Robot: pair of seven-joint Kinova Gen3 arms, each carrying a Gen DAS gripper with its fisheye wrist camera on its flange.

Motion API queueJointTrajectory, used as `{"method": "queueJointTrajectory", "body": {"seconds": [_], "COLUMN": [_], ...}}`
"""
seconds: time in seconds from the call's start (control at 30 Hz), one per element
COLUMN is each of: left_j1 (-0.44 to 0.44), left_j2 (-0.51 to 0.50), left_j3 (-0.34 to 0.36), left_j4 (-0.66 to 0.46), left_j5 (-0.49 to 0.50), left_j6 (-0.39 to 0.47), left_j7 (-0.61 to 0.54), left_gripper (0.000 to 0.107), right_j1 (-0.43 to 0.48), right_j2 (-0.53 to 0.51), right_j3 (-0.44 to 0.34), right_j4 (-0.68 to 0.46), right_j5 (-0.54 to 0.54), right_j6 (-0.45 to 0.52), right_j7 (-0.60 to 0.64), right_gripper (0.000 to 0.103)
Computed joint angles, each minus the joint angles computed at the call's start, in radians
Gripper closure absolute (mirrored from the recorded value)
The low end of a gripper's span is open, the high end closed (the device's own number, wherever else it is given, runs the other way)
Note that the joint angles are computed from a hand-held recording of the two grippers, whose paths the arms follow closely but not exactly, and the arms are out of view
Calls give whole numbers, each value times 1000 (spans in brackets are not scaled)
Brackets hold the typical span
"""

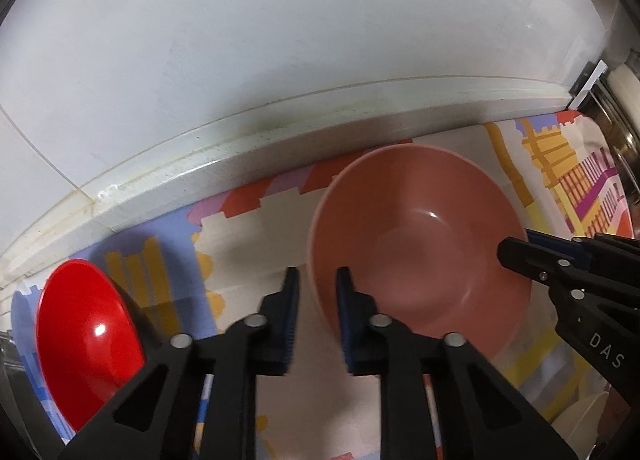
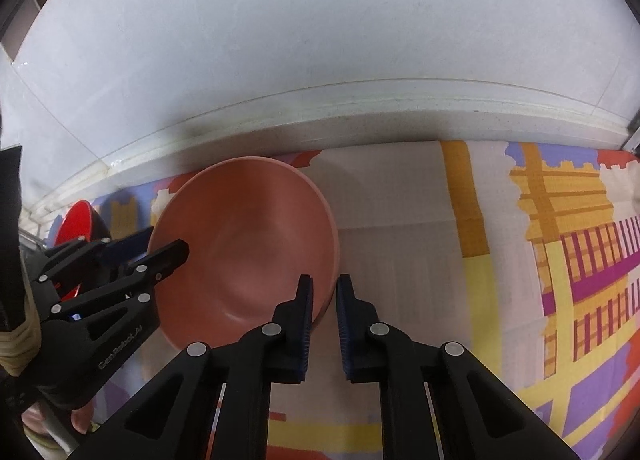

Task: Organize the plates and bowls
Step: 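Close both grippers on the pink bowl's rim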

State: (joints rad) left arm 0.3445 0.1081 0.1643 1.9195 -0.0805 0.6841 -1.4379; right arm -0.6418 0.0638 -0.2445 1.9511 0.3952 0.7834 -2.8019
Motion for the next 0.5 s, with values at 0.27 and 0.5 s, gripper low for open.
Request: {"method": "queueJointTrajectory", "body": {"seconds": [0.27,0.5], "left_j1": [25,25], "left_j2": [-19,-96], "left_j3": [2,22], "left_j4": [1,19], "left_j5": [-56,-57], "left_j6": [13,25], "left_j7": [86,114], "left_gripper": [96,96], "right_j1": [9,3], "right_j2": [-10,-58], "right_j3": [-1,-31], "right_j4": [4,10], "right_j5": [-22,-2], "right_j6": [-11,16], "right_j7": [6,-39], "right_gripper": [91,91]}}
